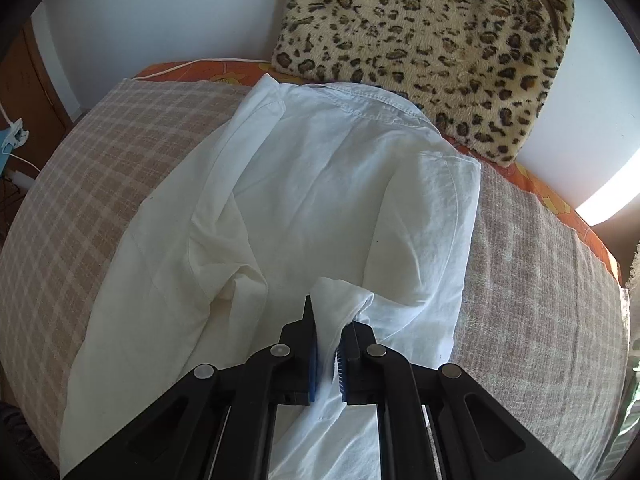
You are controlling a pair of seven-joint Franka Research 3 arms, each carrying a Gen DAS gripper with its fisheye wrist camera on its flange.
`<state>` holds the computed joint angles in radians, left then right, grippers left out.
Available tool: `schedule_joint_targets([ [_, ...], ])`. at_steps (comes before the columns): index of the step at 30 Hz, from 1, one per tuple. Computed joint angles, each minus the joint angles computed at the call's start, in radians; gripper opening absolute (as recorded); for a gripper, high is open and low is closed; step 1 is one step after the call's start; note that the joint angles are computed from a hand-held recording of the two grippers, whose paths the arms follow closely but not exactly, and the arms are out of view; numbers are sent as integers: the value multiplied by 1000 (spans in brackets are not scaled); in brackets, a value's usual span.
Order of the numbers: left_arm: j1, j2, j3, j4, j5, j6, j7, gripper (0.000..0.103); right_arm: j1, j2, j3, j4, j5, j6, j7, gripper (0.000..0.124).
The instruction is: Fold small clothes
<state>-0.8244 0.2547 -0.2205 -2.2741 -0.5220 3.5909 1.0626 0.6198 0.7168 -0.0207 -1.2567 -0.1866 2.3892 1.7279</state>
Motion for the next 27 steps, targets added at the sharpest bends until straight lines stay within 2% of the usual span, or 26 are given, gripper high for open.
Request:
schedule_joint_targets([
  [7,3,-13,-10,-38,-33,-2,-20,4,37,96,-15,143,-22,-87,8,6],
  [14,-4,-16,-8,-43,-39,-7,-24,4,49,117,-14,188,-26,-108,13,6],
  [16,4,-15,-12,-43,-28,-6,-37,4,13,113,30,202,35,-126,-29,19],
  [18,15,-14,-21,-49,-6,11,-57,4,-61,64,106,143,164,-83,-98,24],
  [20,31,-15,-32,-56,22,23,-83,4,-110,7,142,72,257,-40,-156,26],
  [23,35,-16,-36,-58,25,29,-96,4,-151,-88,158,-63,354,19,-203,31],
  [27,38,-8,-32,-44,41,5,-110,11,-146,-200,132,-243,370,81,-212,31],
])
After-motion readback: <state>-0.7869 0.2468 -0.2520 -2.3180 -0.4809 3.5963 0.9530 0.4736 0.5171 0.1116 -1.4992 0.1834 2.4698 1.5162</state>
